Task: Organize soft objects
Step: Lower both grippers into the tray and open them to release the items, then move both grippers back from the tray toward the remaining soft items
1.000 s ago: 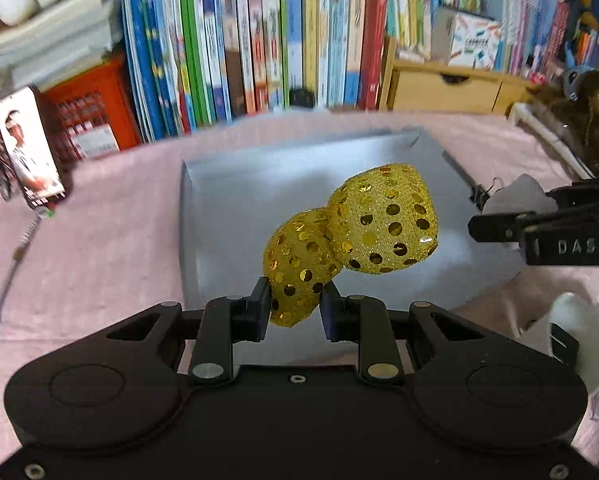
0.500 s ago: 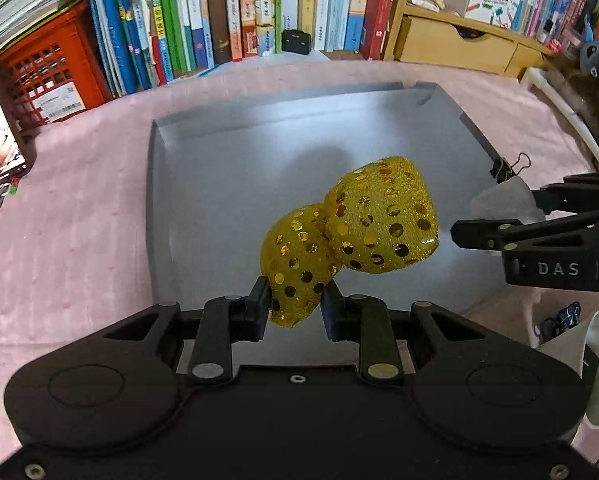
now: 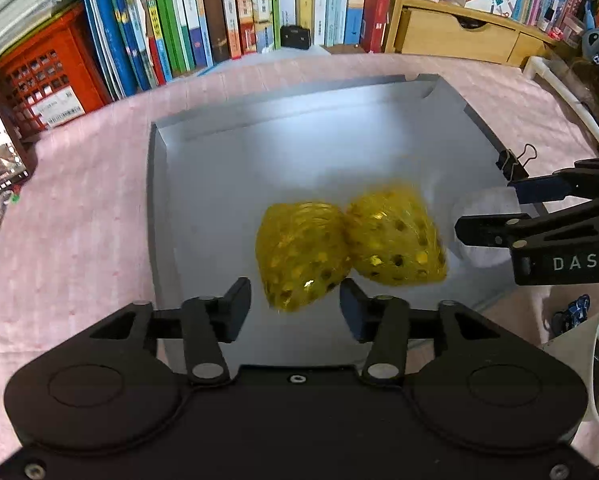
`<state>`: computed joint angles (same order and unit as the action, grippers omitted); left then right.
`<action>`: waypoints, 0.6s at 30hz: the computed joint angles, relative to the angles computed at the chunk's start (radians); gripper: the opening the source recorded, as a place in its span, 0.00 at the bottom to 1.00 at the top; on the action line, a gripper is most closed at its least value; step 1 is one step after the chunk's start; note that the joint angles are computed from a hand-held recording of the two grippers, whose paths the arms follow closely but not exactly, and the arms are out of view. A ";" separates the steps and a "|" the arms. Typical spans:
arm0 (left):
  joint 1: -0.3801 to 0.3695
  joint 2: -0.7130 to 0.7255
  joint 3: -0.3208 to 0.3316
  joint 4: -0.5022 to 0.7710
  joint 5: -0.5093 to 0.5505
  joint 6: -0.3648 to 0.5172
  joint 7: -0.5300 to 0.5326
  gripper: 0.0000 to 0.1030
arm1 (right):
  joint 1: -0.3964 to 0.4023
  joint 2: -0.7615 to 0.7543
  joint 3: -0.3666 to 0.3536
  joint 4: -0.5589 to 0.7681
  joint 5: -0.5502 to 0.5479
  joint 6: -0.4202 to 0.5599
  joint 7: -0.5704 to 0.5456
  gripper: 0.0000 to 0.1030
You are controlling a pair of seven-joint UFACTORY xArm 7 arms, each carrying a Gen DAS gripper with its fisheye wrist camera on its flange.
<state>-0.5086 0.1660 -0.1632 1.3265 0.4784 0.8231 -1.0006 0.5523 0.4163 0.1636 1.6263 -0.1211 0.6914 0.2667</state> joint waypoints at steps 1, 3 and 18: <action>-0.001 -0.009 0.001 -0.007 0.008 -0.004 -0.004 0.51 | 0.000 -0.003 -0.001 -0.002 -0.002 -0.004 0.000 0.77; -0.002 -0.033 0.000 -0.026 0.024 -0.013 -0.022 0.57 | -0.001 -0.021 0.000 -0.020 -0.002 -0.020 0.003 0.79; 0.009 -0.293 -0.140 -0.233 0.320 0.001 -0.286 0.81 | -0.042 -0.344 0.029 -0.415 -0.071 -0.361 0.037 0.86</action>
